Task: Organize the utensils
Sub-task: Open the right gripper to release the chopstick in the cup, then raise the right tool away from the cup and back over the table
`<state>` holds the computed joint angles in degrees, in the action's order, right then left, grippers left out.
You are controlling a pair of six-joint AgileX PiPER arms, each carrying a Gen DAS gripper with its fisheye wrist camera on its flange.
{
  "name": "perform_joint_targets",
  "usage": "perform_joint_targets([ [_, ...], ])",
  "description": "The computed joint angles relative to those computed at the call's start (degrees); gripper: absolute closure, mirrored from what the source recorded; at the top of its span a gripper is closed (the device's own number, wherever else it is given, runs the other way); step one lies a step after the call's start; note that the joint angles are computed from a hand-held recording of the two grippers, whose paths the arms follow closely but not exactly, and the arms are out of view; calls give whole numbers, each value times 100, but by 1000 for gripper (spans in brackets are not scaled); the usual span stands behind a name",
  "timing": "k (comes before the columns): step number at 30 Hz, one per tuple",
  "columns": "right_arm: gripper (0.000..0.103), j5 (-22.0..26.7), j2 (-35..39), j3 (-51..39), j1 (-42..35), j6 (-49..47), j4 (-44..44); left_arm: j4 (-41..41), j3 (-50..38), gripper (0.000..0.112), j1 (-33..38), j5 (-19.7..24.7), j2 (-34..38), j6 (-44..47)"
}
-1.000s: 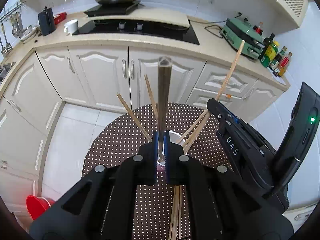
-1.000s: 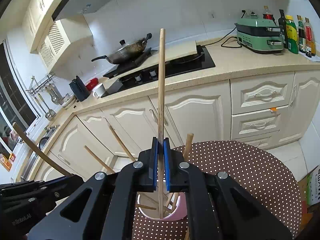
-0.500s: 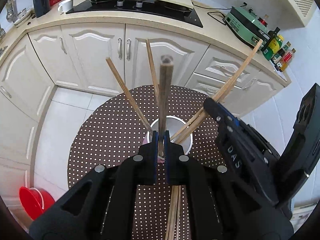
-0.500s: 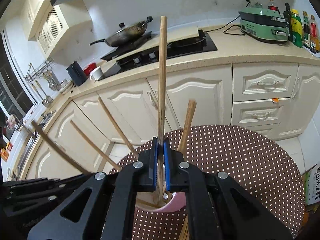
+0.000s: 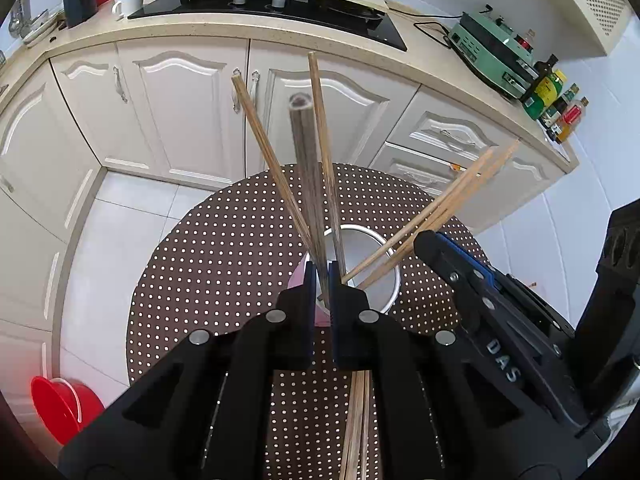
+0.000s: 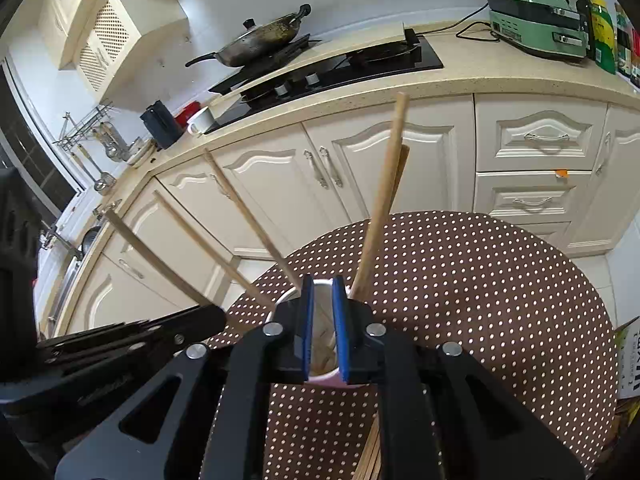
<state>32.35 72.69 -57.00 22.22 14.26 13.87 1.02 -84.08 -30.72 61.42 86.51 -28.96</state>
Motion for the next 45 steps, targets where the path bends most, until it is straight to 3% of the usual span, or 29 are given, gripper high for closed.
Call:
perform_joint_targets([
  [2, 78, 111, -64, 3, 33, 61, -62, 15, 12, 105, -27, 41, -17, 12],
  [4, 71, 154, -147, 26, 82, 168, -179, 23, 28, 104, -54, 79, -34, 18],
  [11, 61, 381, -471, 136, 68, 517, -549, 258, 417, 62, -117, -49, -342, -369],
  [24, 52, 625, -921, 463, 223, 960, -1049, 558, 830, 62, -410, -50, -804, -659],
  [36, 32, 926, -1381, 692, 543, 1511, -1468, 833, 1191, 55, -708, 64, -1269, -1058],
  [38, 25, 993, -1452, 745, 662, 1732, -1636, 836, 1276, 54, -743, 81, -1343, -1091],
  [45, 19, 1229, -1601, 1000, 834, 2091, -1831, 836, 1637, 50, -881, 121, -1568, -1193],
])
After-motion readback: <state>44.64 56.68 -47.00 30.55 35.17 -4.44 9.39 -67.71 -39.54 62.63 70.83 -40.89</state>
